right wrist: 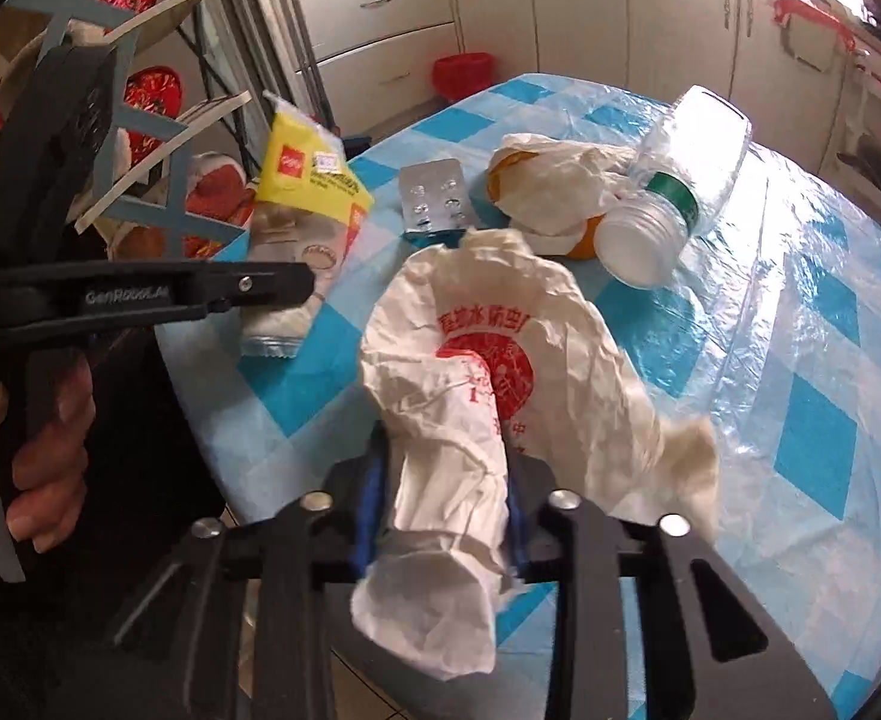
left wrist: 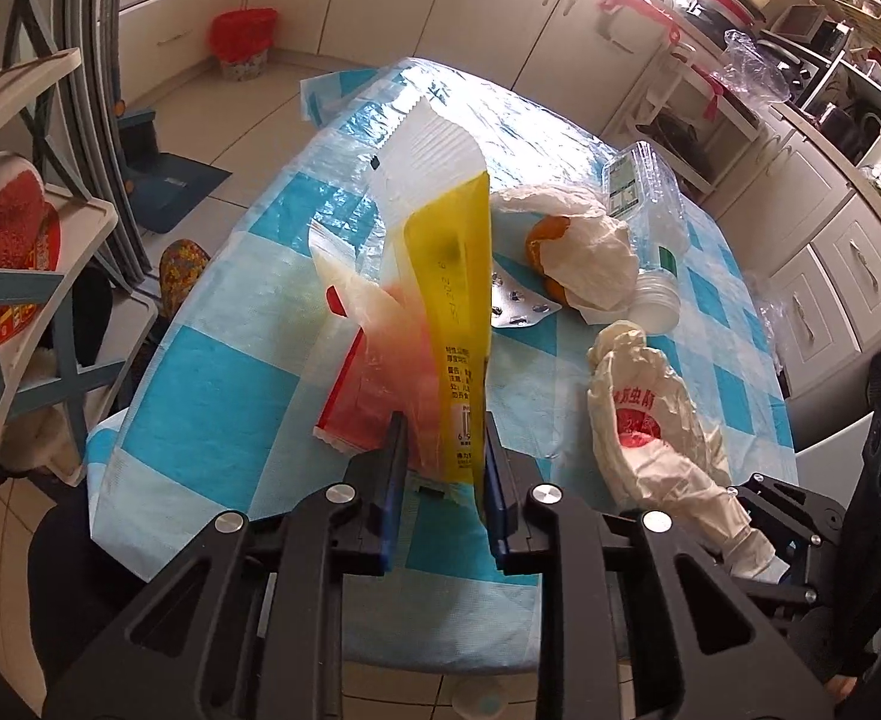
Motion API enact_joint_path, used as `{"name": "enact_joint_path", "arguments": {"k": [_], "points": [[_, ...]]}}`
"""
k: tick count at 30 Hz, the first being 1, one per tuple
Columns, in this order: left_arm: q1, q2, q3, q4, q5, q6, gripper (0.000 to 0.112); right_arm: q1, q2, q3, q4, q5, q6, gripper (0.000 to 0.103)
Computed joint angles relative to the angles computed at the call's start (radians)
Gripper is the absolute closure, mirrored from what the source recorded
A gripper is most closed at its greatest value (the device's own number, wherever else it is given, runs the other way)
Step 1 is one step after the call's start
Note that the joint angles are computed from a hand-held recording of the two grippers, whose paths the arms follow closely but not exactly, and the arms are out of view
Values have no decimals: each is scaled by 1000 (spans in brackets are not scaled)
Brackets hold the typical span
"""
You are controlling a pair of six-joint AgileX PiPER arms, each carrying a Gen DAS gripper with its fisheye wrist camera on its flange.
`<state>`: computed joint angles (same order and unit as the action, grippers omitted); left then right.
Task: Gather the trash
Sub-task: 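Grasp the white plastic bag with red print with the right tool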
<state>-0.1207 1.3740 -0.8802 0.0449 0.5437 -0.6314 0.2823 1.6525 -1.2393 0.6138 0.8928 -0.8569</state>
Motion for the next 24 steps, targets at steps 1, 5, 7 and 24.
{"name": "enact_joint_path", "arguments": {"k": [1, 5, 7, 24], "points": [[-4, -3, 0, 8, 1, -7, 92, -20, 10, -11, 18, 17, -2, 85], [-26, -14, -10, 40, 11, -33, 93, -70, -14, -3, 69, 36, -27, 88], [-51, -16, -22, 67, 20, -58, 93, -96, -25, -3, 86, 48, -41, 88], [-357, 88, -221, 278, 125, -280, 93, -340, -50, -10, 192, 94, -54, 88]]}}
